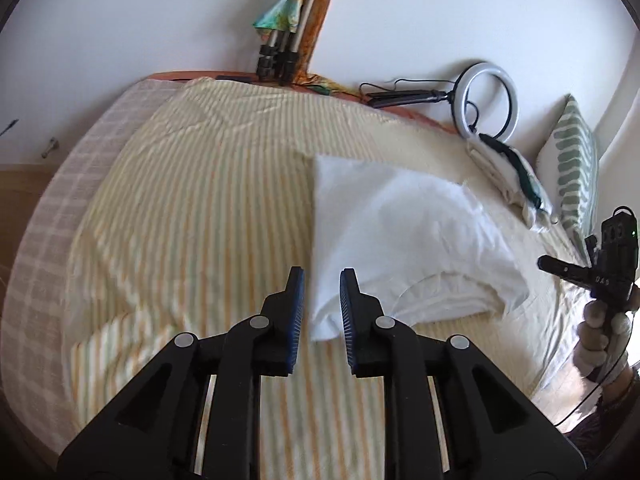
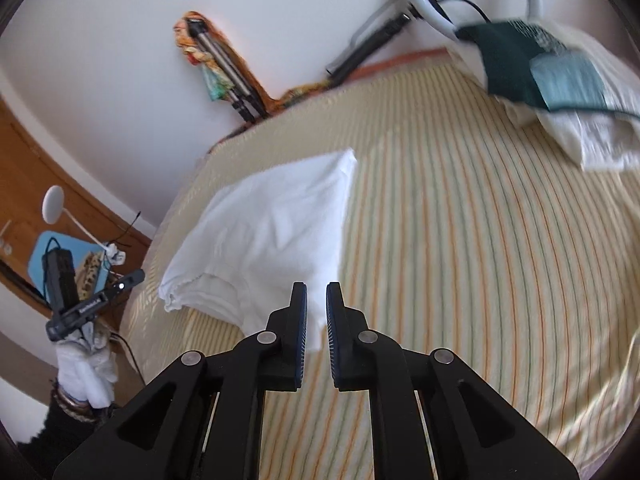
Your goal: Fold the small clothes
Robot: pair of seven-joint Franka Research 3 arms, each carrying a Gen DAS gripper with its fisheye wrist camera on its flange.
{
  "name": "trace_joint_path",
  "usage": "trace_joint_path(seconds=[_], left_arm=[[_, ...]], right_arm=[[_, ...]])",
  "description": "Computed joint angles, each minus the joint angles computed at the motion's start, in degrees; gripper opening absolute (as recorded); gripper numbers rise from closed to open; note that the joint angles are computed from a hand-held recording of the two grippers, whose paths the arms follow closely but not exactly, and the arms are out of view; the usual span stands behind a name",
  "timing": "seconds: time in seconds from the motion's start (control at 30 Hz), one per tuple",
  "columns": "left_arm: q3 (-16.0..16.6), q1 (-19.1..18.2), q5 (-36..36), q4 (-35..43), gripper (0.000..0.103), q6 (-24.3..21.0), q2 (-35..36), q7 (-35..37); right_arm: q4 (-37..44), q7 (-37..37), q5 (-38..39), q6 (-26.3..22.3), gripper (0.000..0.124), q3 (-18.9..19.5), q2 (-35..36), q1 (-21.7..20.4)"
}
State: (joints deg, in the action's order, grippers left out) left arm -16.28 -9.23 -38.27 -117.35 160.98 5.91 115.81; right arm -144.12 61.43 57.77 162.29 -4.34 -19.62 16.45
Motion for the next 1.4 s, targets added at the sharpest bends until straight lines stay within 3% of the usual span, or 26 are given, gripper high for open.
trace_joint_path(seconds=[0.1,0.2,0.37,0.4,0.5,0.63,0.73,0.83,0.87,0.93,1.1,1.27,1.4], left_arm=[[-1.03,-0.54,0.72,3.58,0.016,-1.37,2.86,1.20],[-2.29,-1.03,3.39,6.70,0.017,-2.58,5.91,0.26],[-2.59,-1.78,12.02,9.20,0.017,-6.89,9.97,-6.78],[-3.61,-1.09,11.14,7.45,0.017,-4.63,9.26,-5.48],[-4.81,-0.08,11.52,4.86,0.019,-3.40,7.36,-2.50],[-5.07,1.13,7.37,4.83,0.019,-5.33,6.18,-1.85],[-4.46,1.25,4.42,5.04,0.021,-3.96,5.25,-1.64],[-3.60,1.59,1.97,4.81,0.051,-1.34,4.48,-2.96],[-3.57,2.08,0.09,4.63,0.055,-0.96,4.25,-2.98],[-2.79,2.61,-1.24,5.20,0.055,-2.74,4.54,-4.86],[-1.79,5.36,-8.97,7.90,0.055,-13.00,6.93,-7.39],[-1.57,6.71,-14.38,9.22,0.055,-18.29,8.31,-7.02],[-1.37,5.77,-13.38,11.07,0.055,-20.13,9.80,-7.32]], right_arm=[[2.49,-2.91,-1.59,2.77,0.009,1.45,2.41,1.41],[4.77,-5.59,-2.76,2.45,0.009,2.23,5.26,2.78],[5.23,3.37,-18.49,0.64,0.009,6.42,8.93,-0.70],[5.10,4.76,-20.08,-0.55,0.008,6.65,9.23,-1.50],[4.38,-0.40,-14.44,-3.37,0.008,3.47,7.88,0.15],[3.43,-5.29,-8.37,-6.69,0.009,1.42,5.18,0.38],[3.30,-8.92,-2.49,-6.54,0.015,0.65,3.82,0.60],[3.92,-11.70,3.41,-6.13,0.026,-0.68,3.38,0.20],[4.29,-11.80,4.69,-5.51,0.033,-0.73,3.62,-0.27],[4.80,-11.98,6.49,-5.13,0.040,-0.83,4.13,-1.09],[7.65,-11.31,10.41,-10.79,0.041,-1.59,7.32,-3.98],[10.06,-8.74,11.37,-14.82,0.041,-1.08,10.45,-6.99],[12.49,-7.21,12.75,-16.05,0.041,0.03,13.41,-8.31]])
